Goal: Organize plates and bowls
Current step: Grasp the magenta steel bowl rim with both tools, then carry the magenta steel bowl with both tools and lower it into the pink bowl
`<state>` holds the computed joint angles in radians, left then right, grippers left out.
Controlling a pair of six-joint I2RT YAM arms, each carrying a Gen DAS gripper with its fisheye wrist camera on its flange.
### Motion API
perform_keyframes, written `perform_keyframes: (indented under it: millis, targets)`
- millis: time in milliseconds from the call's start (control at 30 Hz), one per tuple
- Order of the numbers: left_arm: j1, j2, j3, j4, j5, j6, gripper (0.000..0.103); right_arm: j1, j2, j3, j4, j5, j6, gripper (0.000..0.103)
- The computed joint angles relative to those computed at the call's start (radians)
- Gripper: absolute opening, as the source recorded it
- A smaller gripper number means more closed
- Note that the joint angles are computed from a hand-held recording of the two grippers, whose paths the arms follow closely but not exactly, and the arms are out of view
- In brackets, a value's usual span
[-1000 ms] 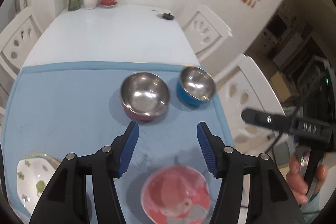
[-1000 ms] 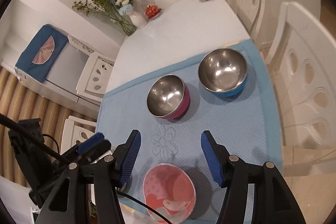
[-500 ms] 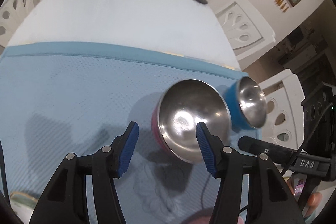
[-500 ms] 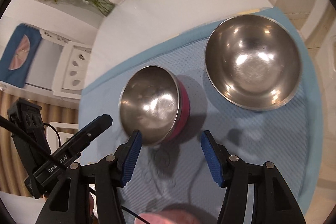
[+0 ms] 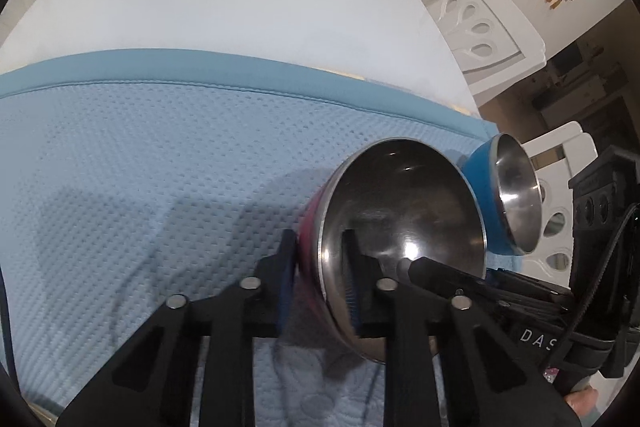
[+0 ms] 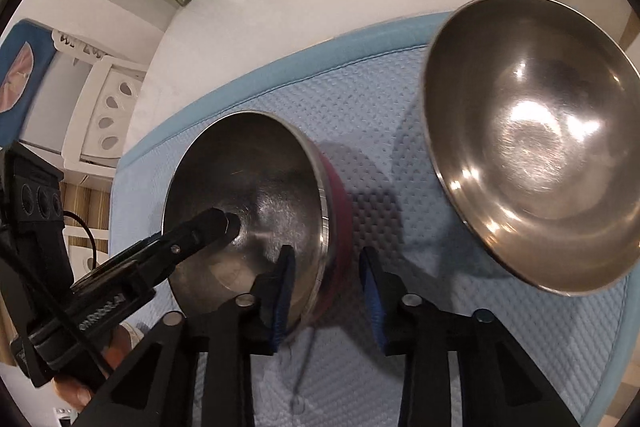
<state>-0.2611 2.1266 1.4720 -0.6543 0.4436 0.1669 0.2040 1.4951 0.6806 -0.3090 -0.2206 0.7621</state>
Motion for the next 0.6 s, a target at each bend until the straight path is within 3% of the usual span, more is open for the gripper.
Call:
perform_keyframes:
  millis: [267,433,600]
  targets:
    - [-0.004,-0.069,-0.076,0.045,-0.013,-0.004,0.015,0.047,-0.004,0.028,-0.043,0.072,0.012,0.029]
    - [-0.01,-0.156,-0.13,0.066,-0.009,-0.018,0.015,0.078,-0.133,0.01,-0.084,0.139,0.026,0.029]
    - [0.012,-0.309,-0.205,0.05,0.023,0.007,0.015,0.17,-0.258,0.083,-0.24,0.246,0.068,0.029]
